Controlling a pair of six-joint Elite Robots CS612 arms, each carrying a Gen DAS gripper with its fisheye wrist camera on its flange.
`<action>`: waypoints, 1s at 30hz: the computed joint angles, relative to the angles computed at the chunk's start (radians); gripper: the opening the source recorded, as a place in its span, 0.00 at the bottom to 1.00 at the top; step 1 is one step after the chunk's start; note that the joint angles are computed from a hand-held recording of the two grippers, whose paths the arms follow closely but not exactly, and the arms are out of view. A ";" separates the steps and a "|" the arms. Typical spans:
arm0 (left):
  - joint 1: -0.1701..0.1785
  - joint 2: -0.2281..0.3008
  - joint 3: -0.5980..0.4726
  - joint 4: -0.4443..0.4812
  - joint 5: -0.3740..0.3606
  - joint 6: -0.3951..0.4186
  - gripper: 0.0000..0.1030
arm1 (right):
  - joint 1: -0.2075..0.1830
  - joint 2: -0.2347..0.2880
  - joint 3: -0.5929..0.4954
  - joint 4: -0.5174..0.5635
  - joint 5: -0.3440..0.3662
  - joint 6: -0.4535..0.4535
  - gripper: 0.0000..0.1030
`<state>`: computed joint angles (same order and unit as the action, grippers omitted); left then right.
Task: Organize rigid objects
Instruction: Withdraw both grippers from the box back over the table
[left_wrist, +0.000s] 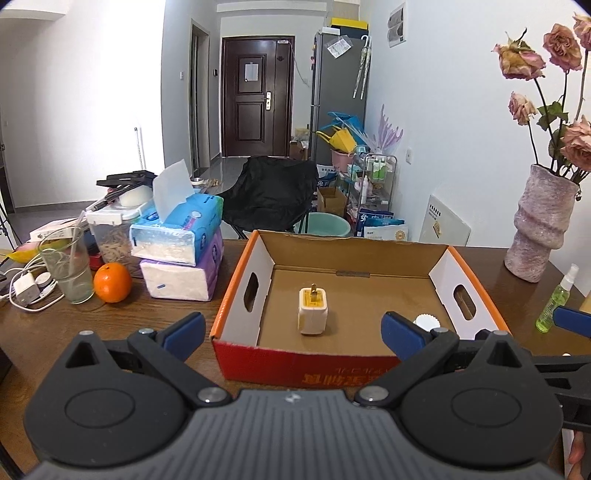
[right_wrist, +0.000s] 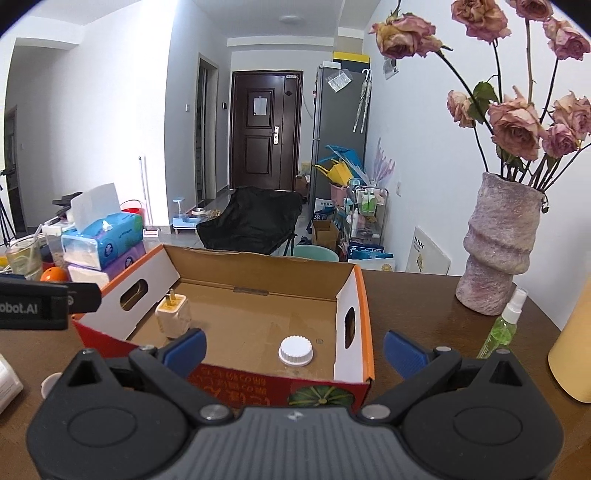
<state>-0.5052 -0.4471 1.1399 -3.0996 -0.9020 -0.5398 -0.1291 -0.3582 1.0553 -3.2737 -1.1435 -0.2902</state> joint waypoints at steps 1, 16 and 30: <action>-0.002 -0.005 0.009 -0.005 0.002 -0.002 1.00 | -0.001 -0.004 0.009 -0.006 0.001 -0.001 1.00; -0.031 -0.067 0.141 -0.086 0.027 -0.025 1.00 | -0.023 -0.063 0.139 -0.081 0.026 -0.007 1.00; -0.067 -0.132 0.280 -0.116 0.067 -0.081 1.00 | -0.060 -0.116 0.269 -0.164 0.051 0.001 1.00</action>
<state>-0.5719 -0.5786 1.4200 -3.2155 -0.8346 -0.6212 -0.1887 -0.4741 1.3247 -3.4378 -1.0925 -0.2896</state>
